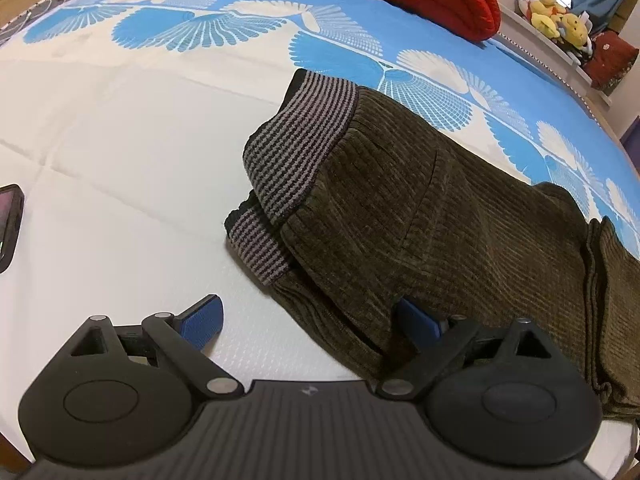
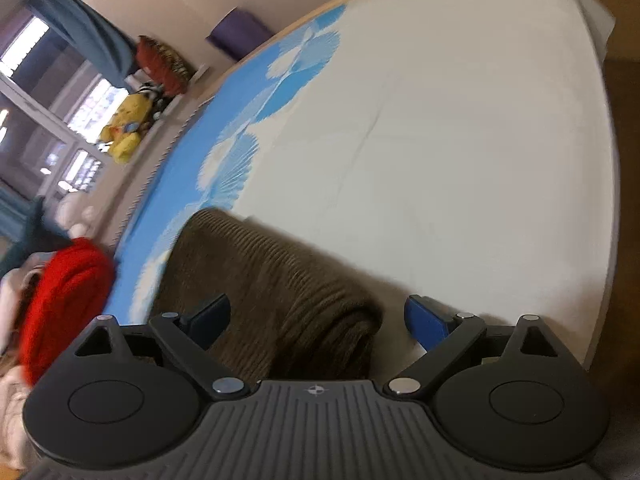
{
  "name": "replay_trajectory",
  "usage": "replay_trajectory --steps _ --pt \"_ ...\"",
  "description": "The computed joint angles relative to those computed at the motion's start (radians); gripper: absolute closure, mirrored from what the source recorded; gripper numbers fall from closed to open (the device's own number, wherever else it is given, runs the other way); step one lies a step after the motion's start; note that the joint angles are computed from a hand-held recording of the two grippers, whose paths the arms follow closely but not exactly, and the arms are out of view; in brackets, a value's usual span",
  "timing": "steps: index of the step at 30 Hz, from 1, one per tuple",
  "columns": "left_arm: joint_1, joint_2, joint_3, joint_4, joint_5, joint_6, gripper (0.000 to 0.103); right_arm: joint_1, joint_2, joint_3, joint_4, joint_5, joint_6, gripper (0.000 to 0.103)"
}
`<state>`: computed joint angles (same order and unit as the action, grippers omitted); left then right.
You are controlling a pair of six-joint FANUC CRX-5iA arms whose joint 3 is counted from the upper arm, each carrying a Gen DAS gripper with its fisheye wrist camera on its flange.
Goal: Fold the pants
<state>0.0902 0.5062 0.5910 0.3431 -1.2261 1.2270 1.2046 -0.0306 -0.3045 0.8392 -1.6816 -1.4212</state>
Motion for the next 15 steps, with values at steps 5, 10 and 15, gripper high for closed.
replay_trajectory --steps 5,10,15 --pt "0.005 0.005 0.006 -0.002 -0.008 0.008 0.006 0.040 -0.032 -0.058 0.031 0.000 -0.208 0.017" --pt "-0.001 -0.004 -0.006 -0.011 0.008 0.006 0.006 -0.003 -0.040 -0.084 0.071 0.067 -0.066 0.019" --pt "0.010 -0.003 -0.008 0.018 0.007 -0.003 0.016 -0.028 0.004 -0.018 0.021 0.058 0.054 0.074"
